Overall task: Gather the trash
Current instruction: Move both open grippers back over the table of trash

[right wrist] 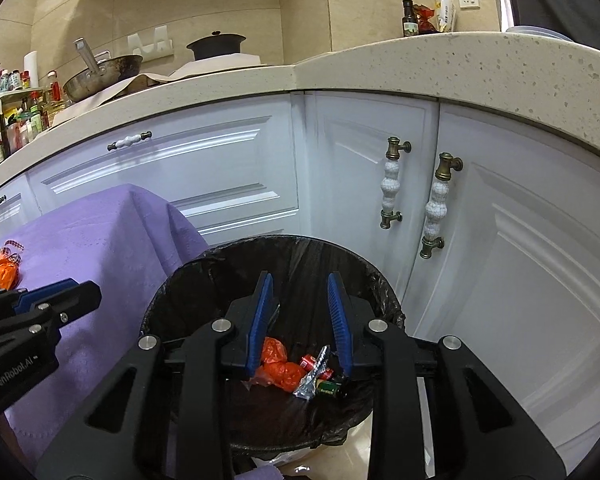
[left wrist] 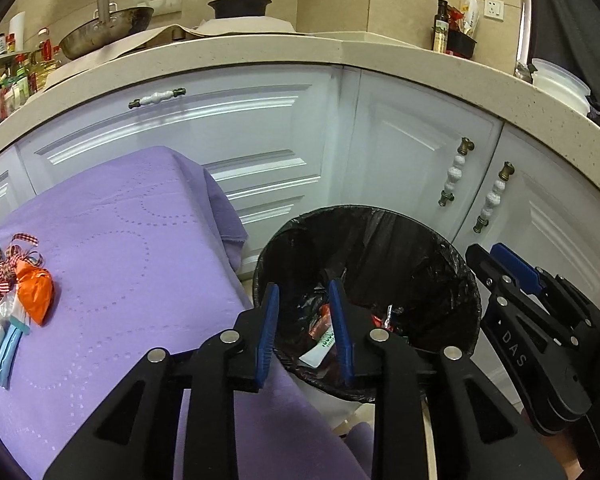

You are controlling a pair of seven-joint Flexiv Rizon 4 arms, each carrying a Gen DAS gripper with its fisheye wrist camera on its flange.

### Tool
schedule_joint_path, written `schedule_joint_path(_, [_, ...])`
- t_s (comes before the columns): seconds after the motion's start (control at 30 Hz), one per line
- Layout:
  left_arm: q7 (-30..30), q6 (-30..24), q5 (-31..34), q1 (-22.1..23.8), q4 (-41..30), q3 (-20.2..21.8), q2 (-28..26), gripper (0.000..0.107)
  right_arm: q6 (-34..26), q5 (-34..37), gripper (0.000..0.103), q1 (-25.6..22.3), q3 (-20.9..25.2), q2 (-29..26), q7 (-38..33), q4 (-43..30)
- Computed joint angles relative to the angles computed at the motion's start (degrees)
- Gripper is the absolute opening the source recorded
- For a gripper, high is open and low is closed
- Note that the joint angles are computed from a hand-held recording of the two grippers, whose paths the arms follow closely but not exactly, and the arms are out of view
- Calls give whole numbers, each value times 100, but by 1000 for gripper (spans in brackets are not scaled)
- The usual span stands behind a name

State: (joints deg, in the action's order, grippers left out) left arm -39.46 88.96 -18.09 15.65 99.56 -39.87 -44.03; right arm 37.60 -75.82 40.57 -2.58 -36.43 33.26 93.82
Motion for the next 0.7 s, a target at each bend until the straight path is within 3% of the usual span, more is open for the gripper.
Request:
schedule_joint_path(0.37, [-186,366,273,579,241,-356,48,36,24,2,29,140,3,-95,-108,-296])
schedule_joint_path(0.7, [-709,583,530,1122,324,-126,200,39,681,156,29,462,-257,-808,-687,-1529])
